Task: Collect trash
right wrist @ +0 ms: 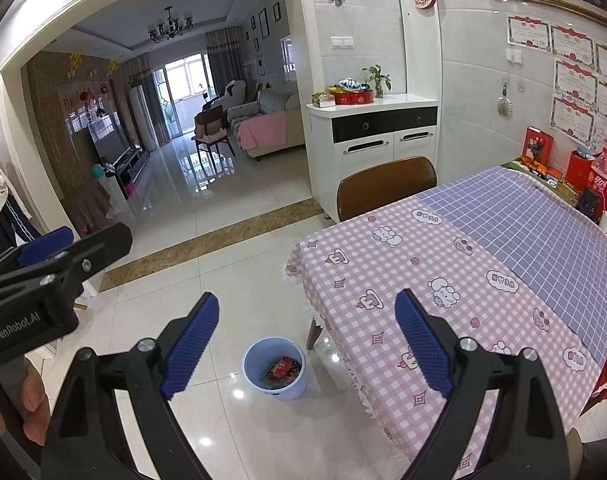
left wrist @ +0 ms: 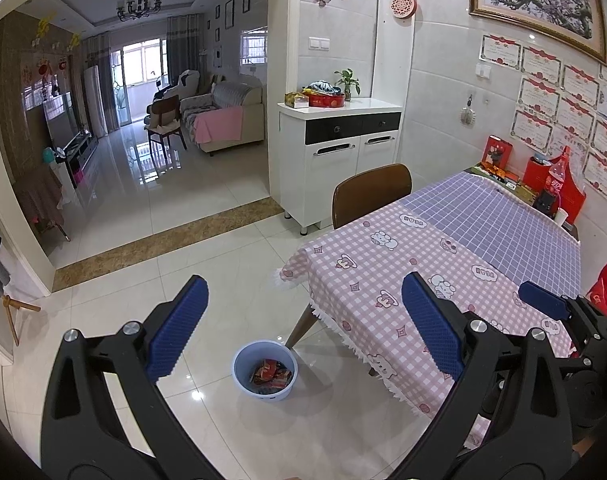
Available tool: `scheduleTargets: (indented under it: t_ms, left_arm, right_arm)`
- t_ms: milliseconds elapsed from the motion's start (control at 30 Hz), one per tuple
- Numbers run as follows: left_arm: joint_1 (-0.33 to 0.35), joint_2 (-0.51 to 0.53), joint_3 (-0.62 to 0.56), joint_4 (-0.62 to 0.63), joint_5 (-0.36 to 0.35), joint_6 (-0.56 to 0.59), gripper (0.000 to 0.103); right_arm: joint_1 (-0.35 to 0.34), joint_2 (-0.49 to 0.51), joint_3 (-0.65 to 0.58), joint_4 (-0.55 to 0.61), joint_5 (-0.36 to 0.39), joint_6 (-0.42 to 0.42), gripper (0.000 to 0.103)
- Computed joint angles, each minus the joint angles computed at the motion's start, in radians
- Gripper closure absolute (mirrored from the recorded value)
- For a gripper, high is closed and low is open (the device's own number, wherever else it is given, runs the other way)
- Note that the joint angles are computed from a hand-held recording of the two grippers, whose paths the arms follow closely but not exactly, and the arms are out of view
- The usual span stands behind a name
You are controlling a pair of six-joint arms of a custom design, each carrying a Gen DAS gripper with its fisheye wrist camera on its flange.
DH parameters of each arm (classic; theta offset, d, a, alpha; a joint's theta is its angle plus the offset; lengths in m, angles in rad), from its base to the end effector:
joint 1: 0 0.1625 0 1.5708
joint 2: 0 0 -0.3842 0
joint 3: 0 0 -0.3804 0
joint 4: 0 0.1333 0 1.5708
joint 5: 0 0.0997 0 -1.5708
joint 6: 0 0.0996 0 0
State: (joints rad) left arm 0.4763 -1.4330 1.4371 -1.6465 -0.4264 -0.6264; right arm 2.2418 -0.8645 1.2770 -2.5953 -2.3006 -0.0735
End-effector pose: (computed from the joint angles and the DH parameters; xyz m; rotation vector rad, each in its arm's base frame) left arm -0.3733 -0.4446 0.5075 0.4603 2.1493 -1.1243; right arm 0.5014 -0.5240 0.2988 0.6119 -2.3750 1.0089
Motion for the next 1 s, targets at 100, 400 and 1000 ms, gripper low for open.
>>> scheduleTargets:
  t_ms: [100,400,1000]
  left_arm:
    - [0.0,-0.005,0.004,-0.003,-0.003,0.005,0.008]
    - [0.012,-0.017,-0.014,0.001,-0.027,0.043,0.008]
    - [0.051,-0.022,-0.042,-0.027,-0.067,0.115,0.008]
  right_arm:
    - [0.004,0.014,-0.012,0.003,-0.008,0.008,0.015]
    - [0.015,0.034,-0.024,0.006,-0.03,0.033,0.015]
    - [0.027,0.086,-0.071,0.03,-0.063,0.081,0.015]
